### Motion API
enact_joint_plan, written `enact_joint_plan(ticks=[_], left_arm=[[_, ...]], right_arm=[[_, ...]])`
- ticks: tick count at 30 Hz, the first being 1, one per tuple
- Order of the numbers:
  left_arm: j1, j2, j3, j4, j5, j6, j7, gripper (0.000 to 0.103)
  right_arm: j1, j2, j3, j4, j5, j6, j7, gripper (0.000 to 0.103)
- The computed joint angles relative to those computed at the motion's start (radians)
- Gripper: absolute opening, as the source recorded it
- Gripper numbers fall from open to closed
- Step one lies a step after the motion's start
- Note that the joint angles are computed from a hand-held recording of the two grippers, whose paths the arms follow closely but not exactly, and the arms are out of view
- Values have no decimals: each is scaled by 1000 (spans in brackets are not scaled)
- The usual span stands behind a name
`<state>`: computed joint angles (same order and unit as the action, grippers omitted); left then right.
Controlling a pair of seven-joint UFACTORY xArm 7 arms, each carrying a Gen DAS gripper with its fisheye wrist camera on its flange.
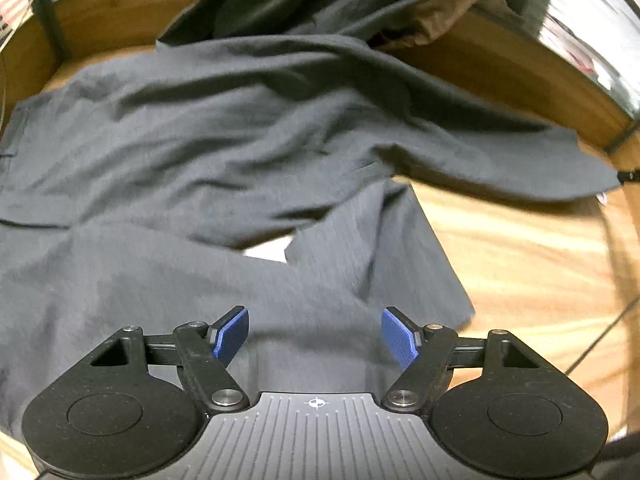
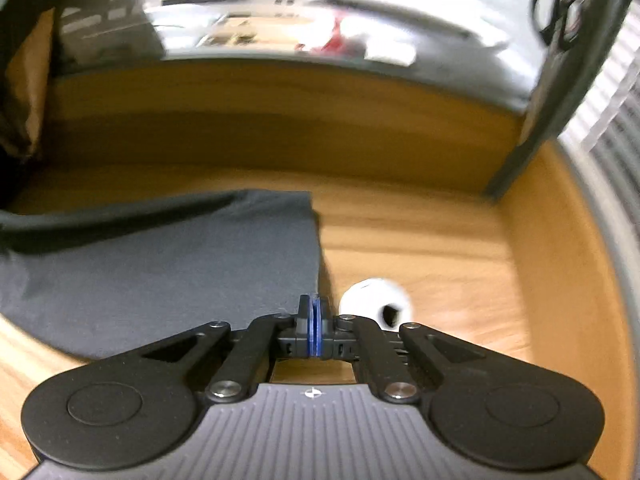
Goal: Fold clothes
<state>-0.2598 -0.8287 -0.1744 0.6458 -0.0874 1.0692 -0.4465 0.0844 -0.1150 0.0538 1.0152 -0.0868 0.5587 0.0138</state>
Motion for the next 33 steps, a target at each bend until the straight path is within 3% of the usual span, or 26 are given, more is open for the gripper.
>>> enact_joint_plan(ticks=[2,4,6,8,14,19,24,29,33], left_arm=[[-17,-18,-1,-10,-9,11,8,76],[-27,-40,-9,-19,-9,17,13,76],[-32,-63,-12,-24,-1,31,24,78],[-35,-100,-13,-33,11,51,37,82],[-26,-212,26,-83,33,133,116,85],[34,-317,103,-132,62,198,210,85],[148,-363,223,-161,108,218,350,84],[285,-278,361,-160,156,155,494,75],[350,-193,422,-153,141,92,582,71]], right_arm=[[-3,-12,-2,-1,-15,12,-14,2],[0,-28,0,-13,-20,22,-34,13],[14,-68,-3,-48,16,27,-79,43],[37,-110,-6,-81,71,38,-135,57],[139,-249,18,-182,208,95,-236,74],[222,-314,98,-255,230,100,-188,79],[307,-302,187,-283,242,85,-15,82],[370,-219,282,-258,175,43,198,82],[420,-141,314,-217,110,22,324,82]])
